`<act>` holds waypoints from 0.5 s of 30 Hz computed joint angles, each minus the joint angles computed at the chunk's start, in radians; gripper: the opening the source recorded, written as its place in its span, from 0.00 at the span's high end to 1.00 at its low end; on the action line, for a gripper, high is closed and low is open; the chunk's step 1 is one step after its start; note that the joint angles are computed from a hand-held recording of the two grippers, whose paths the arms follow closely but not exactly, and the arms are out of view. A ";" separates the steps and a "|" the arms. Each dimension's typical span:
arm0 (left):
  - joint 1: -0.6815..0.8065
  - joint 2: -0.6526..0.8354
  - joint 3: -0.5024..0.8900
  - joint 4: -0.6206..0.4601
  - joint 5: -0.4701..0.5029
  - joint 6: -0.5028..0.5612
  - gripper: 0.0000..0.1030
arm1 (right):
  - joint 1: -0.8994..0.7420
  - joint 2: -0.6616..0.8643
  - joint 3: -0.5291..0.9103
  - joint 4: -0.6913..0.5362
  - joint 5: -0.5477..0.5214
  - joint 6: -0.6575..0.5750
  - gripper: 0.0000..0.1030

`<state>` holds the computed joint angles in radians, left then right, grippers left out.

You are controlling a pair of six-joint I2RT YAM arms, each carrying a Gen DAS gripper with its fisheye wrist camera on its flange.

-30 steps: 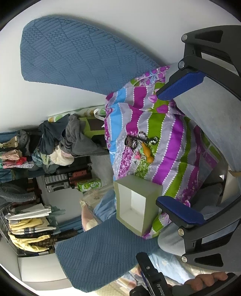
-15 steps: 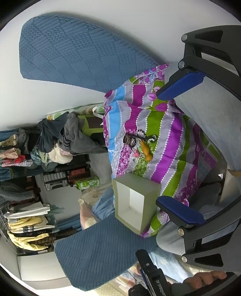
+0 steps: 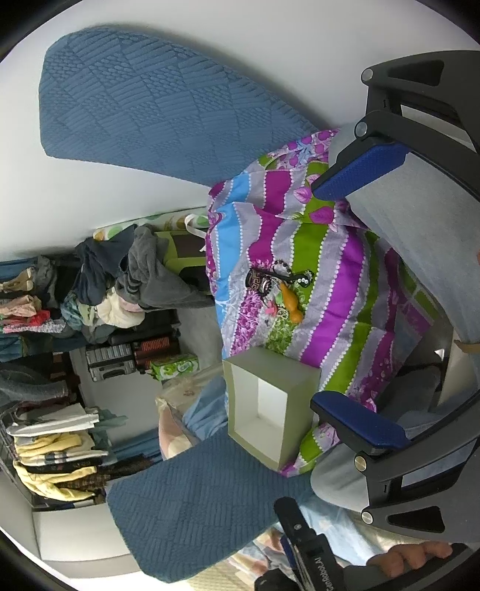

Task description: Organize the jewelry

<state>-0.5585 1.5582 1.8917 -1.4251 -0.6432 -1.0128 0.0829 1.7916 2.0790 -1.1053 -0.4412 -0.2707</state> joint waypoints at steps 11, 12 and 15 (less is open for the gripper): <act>0.003 0.011 0.007 -0.008 0.003 -0.006 0.00 | -0.002 0.008 0.008 -0.002 -0.015 0.010 0.00; 0.001 0.015 0.008 -0.009 0.004 -0.013 0.00 | -0.003 0.010 0.008 -0.002 -0.016 0.011 0.00; 0.002 0.016 -0.006 -0.004 0.018 -0.026 0.00 | -0.002 0.012 0.011 -0.007 -0.009 0.017 0.00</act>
